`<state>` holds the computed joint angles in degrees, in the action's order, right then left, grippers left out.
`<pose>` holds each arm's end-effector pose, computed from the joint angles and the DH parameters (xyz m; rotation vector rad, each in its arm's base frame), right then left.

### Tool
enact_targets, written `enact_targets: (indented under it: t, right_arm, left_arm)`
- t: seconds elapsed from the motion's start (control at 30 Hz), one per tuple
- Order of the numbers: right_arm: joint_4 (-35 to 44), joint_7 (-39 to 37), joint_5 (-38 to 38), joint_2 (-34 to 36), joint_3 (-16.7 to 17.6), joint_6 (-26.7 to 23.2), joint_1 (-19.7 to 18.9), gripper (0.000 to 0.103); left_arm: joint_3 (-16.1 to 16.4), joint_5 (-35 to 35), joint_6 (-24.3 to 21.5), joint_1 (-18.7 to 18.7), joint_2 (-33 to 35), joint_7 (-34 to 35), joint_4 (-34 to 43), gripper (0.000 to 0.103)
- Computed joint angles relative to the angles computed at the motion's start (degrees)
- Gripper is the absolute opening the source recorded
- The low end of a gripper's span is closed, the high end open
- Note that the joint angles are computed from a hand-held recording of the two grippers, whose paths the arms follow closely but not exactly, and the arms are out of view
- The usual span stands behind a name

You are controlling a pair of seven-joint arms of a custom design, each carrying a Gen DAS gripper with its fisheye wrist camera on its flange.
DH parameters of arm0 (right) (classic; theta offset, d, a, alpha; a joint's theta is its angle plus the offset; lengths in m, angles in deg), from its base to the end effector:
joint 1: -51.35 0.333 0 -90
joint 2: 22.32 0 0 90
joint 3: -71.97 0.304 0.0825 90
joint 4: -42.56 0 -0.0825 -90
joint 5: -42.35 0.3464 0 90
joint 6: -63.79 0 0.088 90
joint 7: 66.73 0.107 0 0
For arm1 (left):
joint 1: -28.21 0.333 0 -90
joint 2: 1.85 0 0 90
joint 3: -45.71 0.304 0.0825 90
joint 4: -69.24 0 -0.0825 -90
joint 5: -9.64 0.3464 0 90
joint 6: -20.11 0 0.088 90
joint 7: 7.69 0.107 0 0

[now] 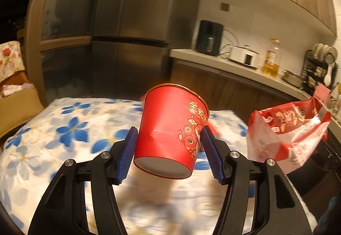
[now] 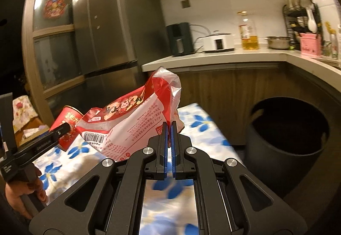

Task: Collect trash
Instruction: 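Carry the cup and wrapper bag over the black bin and open both grippers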

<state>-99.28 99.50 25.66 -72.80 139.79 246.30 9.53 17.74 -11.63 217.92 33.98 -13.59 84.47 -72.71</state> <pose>0.3567 0.3091 0.4940 -1.2345 1.5690 -0.9476 0.4444 -0.1498 0.5136 -1.5274 1.6082 -1.1922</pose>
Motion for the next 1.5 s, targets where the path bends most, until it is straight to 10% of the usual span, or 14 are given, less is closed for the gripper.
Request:
enact_targets:
  t: [0.2,0.47,0.63,0.77,1.1,1.37,1.5]
  right_arm:
    - [-7.4,0.7,0.2,-4.5,-6.9,-2.2,5.8,0.003]
    - [-15.4,2.2,-2.2,-10.0,-14.9,-6.4,10.7,0.003]
    - [-18.3,3.3,-4.5,-12.5,-18.6,-8.9,12.2,0.003]
    - [-19.9,3.9,-6.3,-13.3,-21.1,-10.2,12.6,0.003]
    - [-20.9,5.6,-10.5,-11.4,-23.5,-12.5,11.8,0.003]
    - [-20.7,6.6,-13.9,-10.2,-24.8,-13.6,10.6,0.003]
    - [-20.9,6.8,-15.2,-9.5,-25.7,-13.8,10.4,0.003]
  left_arm:
    - [-4.4,0.0,0.6,-2.0,0.7,0.6,2.1,0.06]
    - [-18.1,-9.4,0.2,1.5,6.0,11.2,9.2,0.06]
    - [-31.6,-34.7,1.9,5.3,13.2,39.3,19.2,0.06]
    - [-22.9,-47.3,3.9,-8.5,18.9,56.2,27.6,0.06]
    - [-9.9,-56.6,4.1,-26.2,25.8,70.0,38.6,0.06]
    - [-2.0,-67.9,2.5,-35.2,29.9,82.9,47.9,0.06]
    - [-6.3,-74.4,4.0,-32.8,33.4,92.2,53.4,0.06]
